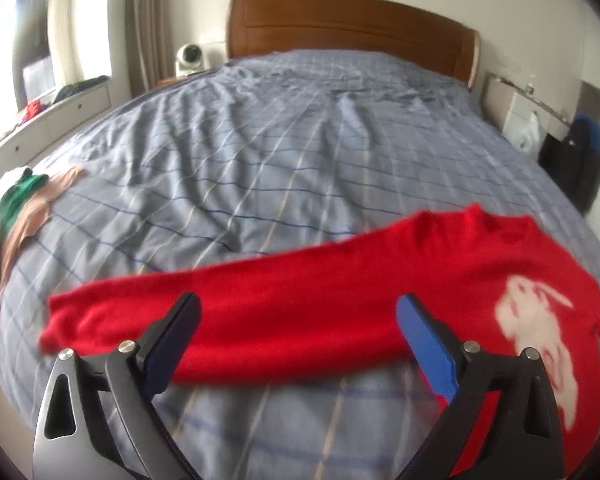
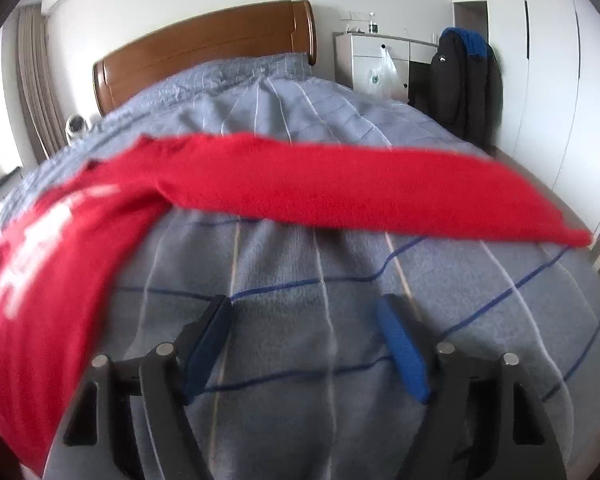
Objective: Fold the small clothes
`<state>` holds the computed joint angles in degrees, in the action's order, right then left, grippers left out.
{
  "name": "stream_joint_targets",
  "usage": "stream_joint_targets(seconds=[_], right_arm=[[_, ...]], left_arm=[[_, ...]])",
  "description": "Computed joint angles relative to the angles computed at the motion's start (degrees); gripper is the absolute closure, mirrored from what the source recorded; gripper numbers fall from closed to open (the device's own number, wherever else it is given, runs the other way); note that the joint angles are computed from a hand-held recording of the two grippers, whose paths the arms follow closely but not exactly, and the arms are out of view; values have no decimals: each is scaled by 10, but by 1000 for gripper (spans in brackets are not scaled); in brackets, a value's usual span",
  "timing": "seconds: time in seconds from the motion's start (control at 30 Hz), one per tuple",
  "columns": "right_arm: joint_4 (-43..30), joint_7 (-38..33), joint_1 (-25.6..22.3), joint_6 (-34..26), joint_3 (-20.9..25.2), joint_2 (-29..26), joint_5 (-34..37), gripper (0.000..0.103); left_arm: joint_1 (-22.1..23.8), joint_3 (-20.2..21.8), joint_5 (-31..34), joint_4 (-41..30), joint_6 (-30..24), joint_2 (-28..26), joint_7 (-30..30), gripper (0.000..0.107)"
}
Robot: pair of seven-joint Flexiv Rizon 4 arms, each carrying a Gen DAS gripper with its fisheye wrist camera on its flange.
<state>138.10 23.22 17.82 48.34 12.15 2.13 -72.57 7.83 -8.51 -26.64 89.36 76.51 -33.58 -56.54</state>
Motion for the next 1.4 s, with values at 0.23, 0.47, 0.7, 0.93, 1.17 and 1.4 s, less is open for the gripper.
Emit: stream_joint_targets(seconds=[0.23, 0.47, 0.7, 0.93, 1.17, 1.4], right_arm=[[5, 20, -8, 18, -6, -2, -30, 22], [5, 22, -7, 12, -5, -4, -36, 19], [5, 22, -7, 12, -5, -4, -36, 19], [5, 23, -6, 12, -5, -4, -36, 19], [5, 22, -6, 11, -5, -5, -35, 19], [2, 18, -5, 8, -6, -8, -34, 19]], left_arm=[[-25, 65, 58, -64, -59, -77, -98, 6], [-40, 86, 99, -57, -32, -73, -123, 4], [-17, 52, 95, -48, -5, -77, -105, 4], [-17, 51, 93, -45, 2, -77, -102, 4], [-17, 51, 92, -45, 2, -77, -101, 4], [-17, 51, 92, -45, 2, -77, -100, 4]])
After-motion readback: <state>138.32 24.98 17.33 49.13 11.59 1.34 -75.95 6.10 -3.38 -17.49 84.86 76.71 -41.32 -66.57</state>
